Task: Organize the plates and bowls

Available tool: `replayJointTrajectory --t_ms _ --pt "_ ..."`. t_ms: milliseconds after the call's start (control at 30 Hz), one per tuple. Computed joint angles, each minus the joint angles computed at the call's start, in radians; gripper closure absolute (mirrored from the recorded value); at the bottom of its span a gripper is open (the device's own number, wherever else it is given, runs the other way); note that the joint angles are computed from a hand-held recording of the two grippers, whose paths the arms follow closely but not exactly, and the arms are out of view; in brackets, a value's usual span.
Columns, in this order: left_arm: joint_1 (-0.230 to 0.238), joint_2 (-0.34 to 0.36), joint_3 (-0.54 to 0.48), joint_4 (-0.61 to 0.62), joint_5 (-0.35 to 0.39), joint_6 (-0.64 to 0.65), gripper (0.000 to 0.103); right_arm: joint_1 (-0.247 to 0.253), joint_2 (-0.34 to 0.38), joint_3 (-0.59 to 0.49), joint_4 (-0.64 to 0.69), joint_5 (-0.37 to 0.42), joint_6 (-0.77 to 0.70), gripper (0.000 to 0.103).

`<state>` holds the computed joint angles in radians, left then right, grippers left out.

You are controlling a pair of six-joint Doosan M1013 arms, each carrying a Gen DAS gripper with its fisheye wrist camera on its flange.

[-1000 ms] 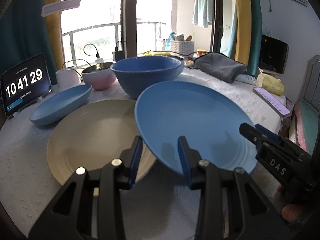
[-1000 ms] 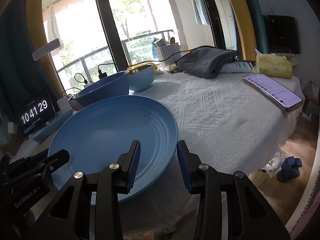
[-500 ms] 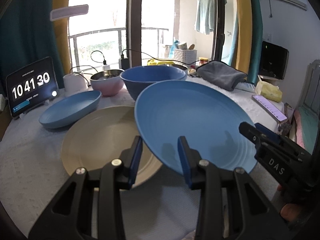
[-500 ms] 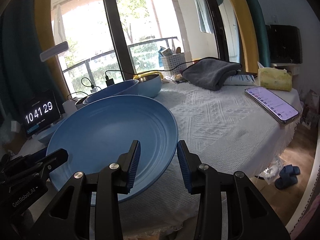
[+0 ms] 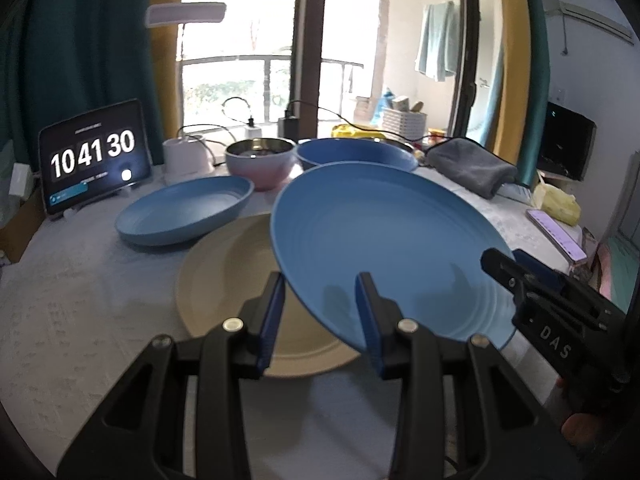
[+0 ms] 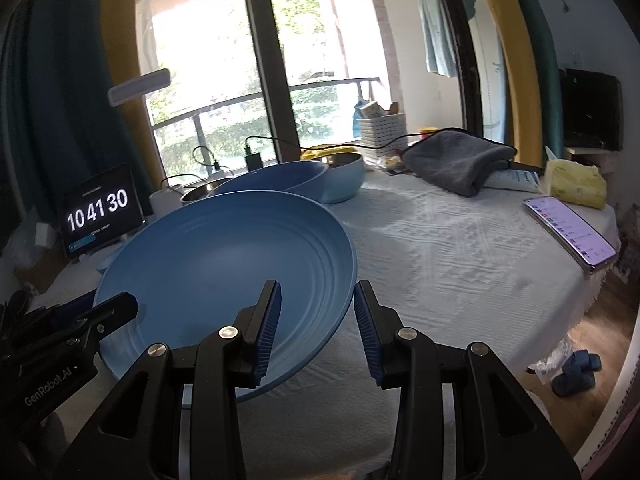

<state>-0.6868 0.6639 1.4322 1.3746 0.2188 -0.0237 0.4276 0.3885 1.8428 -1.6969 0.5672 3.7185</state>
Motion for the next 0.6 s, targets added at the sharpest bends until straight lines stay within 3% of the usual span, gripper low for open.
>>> replayJointTrajectory --t_ms 433,600 --pt "0.027 -0.007 0.025 -0.032 0.039 -0.011 0.066 0.020 0.047 -0.075 0.068 -0.052 -0.136 0.062" --pt "0.035 -0.002 0.021 -0.122 0.055 0.058 0.066 0.023 0.063 -0.099 0.110 -0.070 -0.194 0.062"
